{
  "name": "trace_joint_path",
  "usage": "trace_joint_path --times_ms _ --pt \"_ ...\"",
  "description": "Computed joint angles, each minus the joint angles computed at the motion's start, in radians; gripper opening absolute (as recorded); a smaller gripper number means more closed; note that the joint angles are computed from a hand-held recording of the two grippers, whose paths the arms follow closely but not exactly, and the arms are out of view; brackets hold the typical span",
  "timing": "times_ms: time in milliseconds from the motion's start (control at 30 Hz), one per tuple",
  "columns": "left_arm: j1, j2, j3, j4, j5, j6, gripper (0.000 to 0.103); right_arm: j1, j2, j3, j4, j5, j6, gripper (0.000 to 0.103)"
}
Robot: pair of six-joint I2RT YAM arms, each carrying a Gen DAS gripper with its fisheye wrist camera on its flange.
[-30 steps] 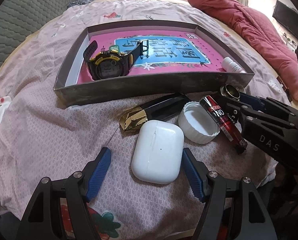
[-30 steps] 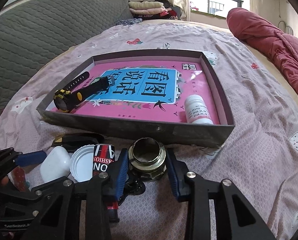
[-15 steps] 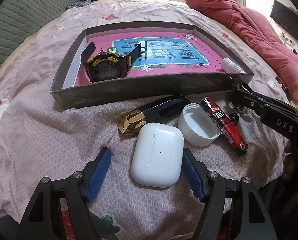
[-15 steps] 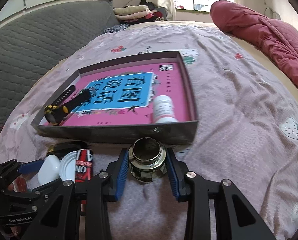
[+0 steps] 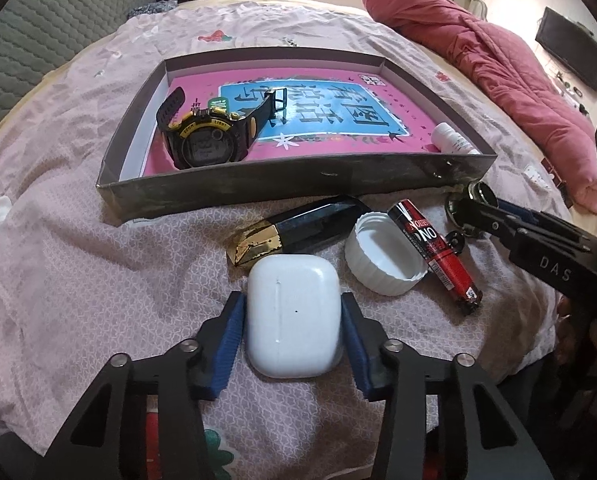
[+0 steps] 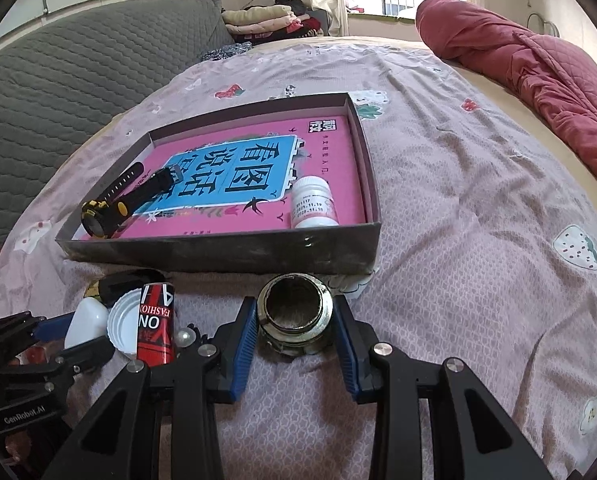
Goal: Organize rigid objects
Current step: 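Close the left gripper on the white earbud case while the right lifts the metal ring, then carry the earbud case with the left gripper over the tray while the right carries the ring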
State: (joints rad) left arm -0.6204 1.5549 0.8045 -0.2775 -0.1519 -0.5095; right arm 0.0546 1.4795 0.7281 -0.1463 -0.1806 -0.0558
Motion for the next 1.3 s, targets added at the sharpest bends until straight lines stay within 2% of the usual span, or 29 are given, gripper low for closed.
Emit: trace_joint_path --times_ms 500,1300 --pt "0.008 -0.043 -0.016 -0.006 0.022 -0.021 0.046 -0.008 -0.012 -0.009 -0.001 -0.009 -0.003 0.037" --pt "0.003 -0.146 -0.044 -0.006 -0.040 -0.033 0.046 0.052 -0.125 -0.046 -0.032 -0.001 -0.012 0.037"
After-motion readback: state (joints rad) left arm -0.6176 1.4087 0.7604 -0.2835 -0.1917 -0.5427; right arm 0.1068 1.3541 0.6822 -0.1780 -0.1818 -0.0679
